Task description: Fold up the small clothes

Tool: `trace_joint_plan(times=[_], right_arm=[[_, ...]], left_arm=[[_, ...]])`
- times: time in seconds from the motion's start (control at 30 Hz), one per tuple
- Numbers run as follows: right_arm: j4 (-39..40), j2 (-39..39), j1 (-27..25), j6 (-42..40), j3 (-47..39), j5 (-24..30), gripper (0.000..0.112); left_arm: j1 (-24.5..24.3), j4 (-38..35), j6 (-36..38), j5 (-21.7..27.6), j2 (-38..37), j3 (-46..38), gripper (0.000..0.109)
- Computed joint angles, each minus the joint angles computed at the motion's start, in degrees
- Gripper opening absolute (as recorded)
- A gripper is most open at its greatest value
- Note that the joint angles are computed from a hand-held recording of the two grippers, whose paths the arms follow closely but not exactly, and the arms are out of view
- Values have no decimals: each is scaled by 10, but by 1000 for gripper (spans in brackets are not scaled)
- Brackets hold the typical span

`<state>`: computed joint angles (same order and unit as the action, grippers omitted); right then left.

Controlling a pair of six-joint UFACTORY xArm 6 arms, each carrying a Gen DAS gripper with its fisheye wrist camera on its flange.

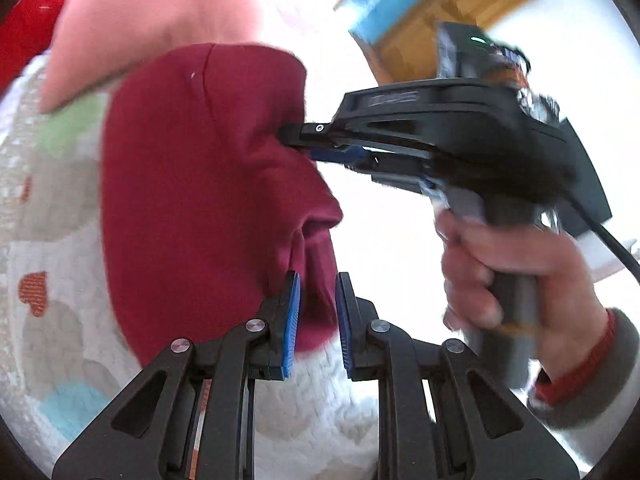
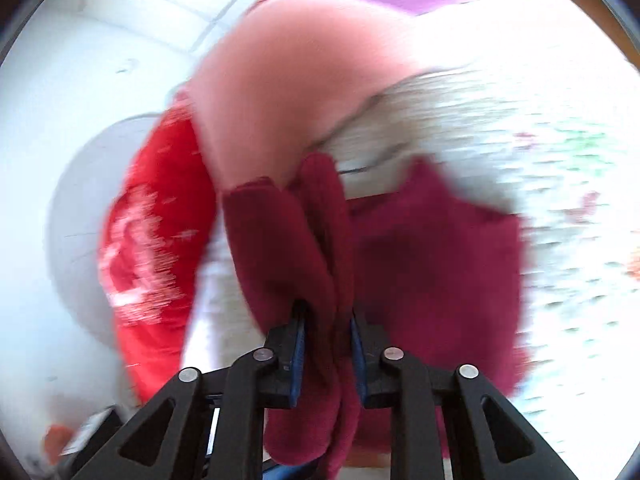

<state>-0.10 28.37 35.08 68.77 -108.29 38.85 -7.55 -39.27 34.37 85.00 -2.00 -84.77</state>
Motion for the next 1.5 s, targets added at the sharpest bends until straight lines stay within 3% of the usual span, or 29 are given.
trace_joint_plan(times=[0.07,0.17,0.23,0.27,0.33,0.4,0.47,0.53,0.6,0.7,0.77,0.8,0.83,0.9,0.93,1.0,1.07,1.13,1.23,1.3,1.37,1.43,1.5], right_arm=[[-35,-27,-7,34,51,26,3],[52,-59,-20,14,150,-51,3],[45,-68,-15,15,162,-86,4],[39,-82,-16,14,178,-99,7],[27,-105,-15,21,203,-107,29],[51,-132,-12,10,244,-146,40],[51,-151,-8,4,270,-155,46],[53,-135,-3,-15,247,-123,48],[74,-113,-4,-33,230,-104,48],[168,-75,-1,-90,217,-139,48],[162,-48,1,-81,196,-145,48],[137,-50,3,-45,207,-169,41],[122,-55,4,-18,217,-185,27],[83,-81,5,21,244,-207,19],[37,-102,4,45,254,-202,17],[-53,-138,4,92,247,-130,16],[-114,-159,8,117,230,-42,16],[-139,-166,9,110,227,6,15],[-29,-143,-7,41,249,-35,17],[36,-130,-15,-9,238,-20,22],[23,-139,-18,-15,227,9,30],[-42,-161,-17,23,221,40,32],[-83,-191,-20,56,242,16,32]], left_arm=[[-5,15,6,-6,-9,7,15],[3,29,17,-11,-21,17,15],[19,39,32,-22,-19,14,15],[24,42,31,-24,-16,9,15],[39,51,40,-45,-10,20,15],[42,60,31,-60,0,20,15],[48,72,30,-74,10,23,15],[44,82,27,-80,11,32,15],[41,92,22,-78,20,25,15],[33,106,15,-77,29,20,15],[28,113,5,-87,20,28,15],[22,112,-5,-99,19,29,15],[19,100,-14,-109,14,30,15],[19,80,-22,-112,17,18,16],[16,76,-26,-113,21,10,16],[7,75,-22,-122,30,-4,16],[-4,81,-21,-124,45,-18,16],[-16,97,-24,-131,53,-15,16],[-36,136,-41,-143,70,-17,16],[-39,140,-37,-148,70,-21,16],[-41,142,-31,-167,71,-23,16],[-46,152,-37,-179,84,-40,18],[-52,160,-51,-184,112,-69,20]])
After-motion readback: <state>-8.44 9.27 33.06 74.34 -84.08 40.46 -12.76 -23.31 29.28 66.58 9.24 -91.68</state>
